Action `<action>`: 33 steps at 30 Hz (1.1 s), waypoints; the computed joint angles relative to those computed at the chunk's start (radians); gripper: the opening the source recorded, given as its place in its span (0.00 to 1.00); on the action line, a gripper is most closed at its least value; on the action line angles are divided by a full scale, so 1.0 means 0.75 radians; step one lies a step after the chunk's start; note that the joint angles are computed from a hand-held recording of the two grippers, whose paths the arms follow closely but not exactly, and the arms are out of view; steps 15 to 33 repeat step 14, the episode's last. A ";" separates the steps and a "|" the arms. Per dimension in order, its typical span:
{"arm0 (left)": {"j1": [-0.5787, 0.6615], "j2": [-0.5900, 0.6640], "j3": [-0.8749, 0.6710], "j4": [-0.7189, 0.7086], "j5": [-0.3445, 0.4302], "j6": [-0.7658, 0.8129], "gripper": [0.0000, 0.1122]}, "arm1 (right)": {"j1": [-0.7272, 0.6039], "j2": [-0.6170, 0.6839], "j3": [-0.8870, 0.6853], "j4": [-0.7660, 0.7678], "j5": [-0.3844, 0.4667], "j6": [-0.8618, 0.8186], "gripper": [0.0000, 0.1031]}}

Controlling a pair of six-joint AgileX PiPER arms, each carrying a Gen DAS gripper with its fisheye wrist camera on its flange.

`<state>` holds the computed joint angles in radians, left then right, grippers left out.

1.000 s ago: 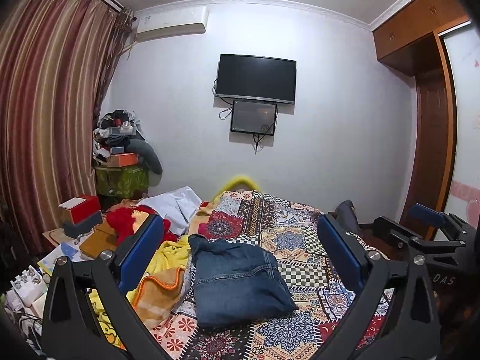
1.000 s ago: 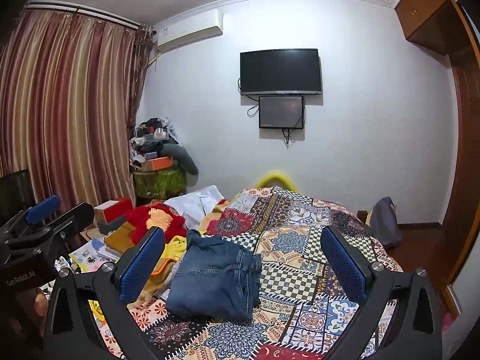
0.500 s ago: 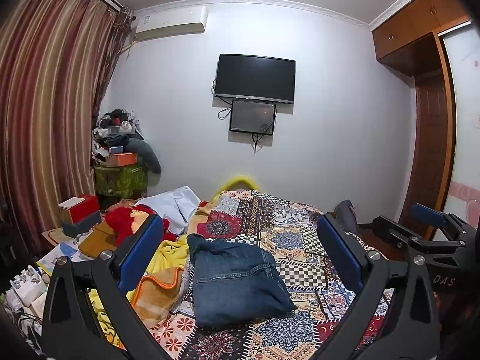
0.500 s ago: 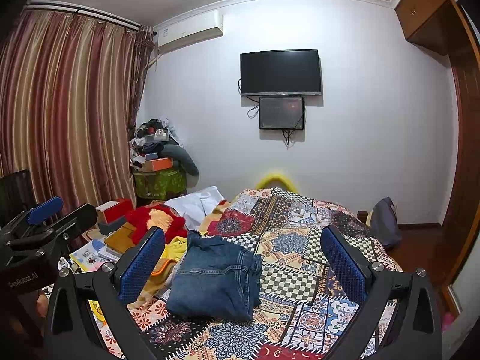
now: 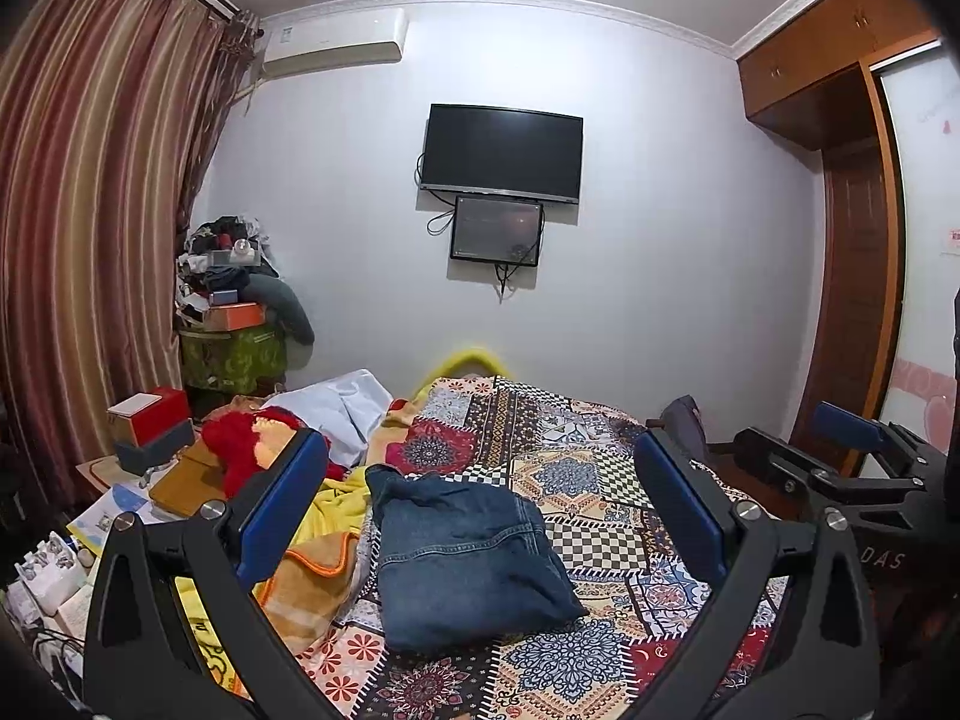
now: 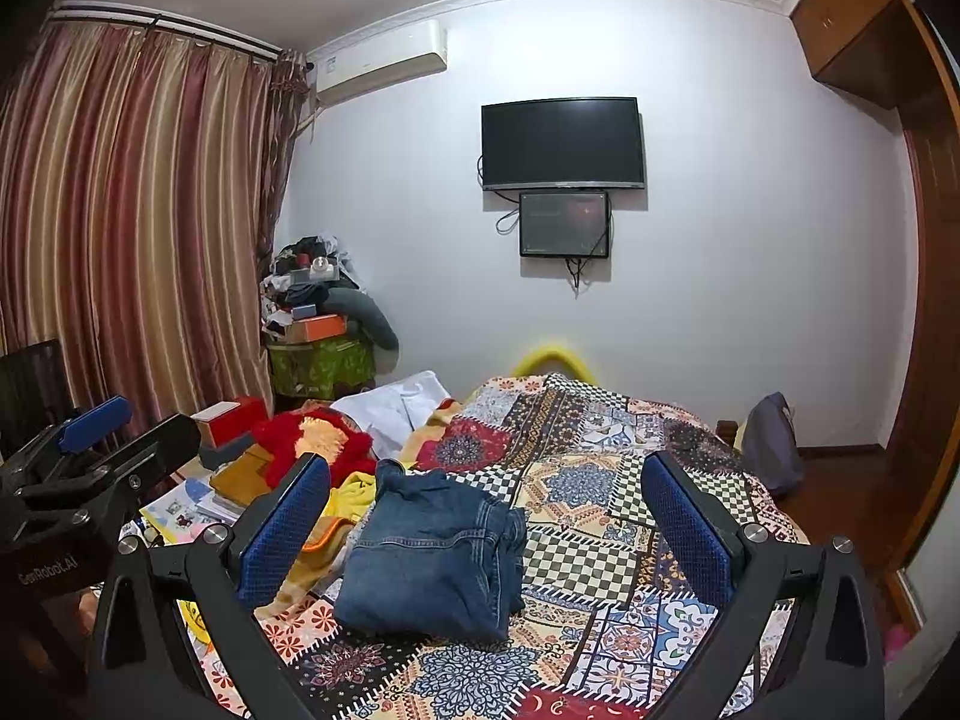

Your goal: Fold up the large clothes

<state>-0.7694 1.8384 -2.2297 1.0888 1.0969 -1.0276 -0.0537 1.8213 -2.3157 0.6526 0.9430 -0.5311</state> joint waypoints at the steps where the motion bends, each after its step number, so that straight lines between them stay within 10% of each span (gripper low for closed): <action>1: 0.003 -0.006 0.009 -0.002 -0.008 -0.002 0.92 | 0.002 -0.001 -0.001 -0.003 -0.001 0.001 1.00; 33: 0.008 -0.011 0.026 -0.016 -0.026 0.015 0.92 | 0.016 0.017 -0.069 -0.038 0.036 0.055 1.00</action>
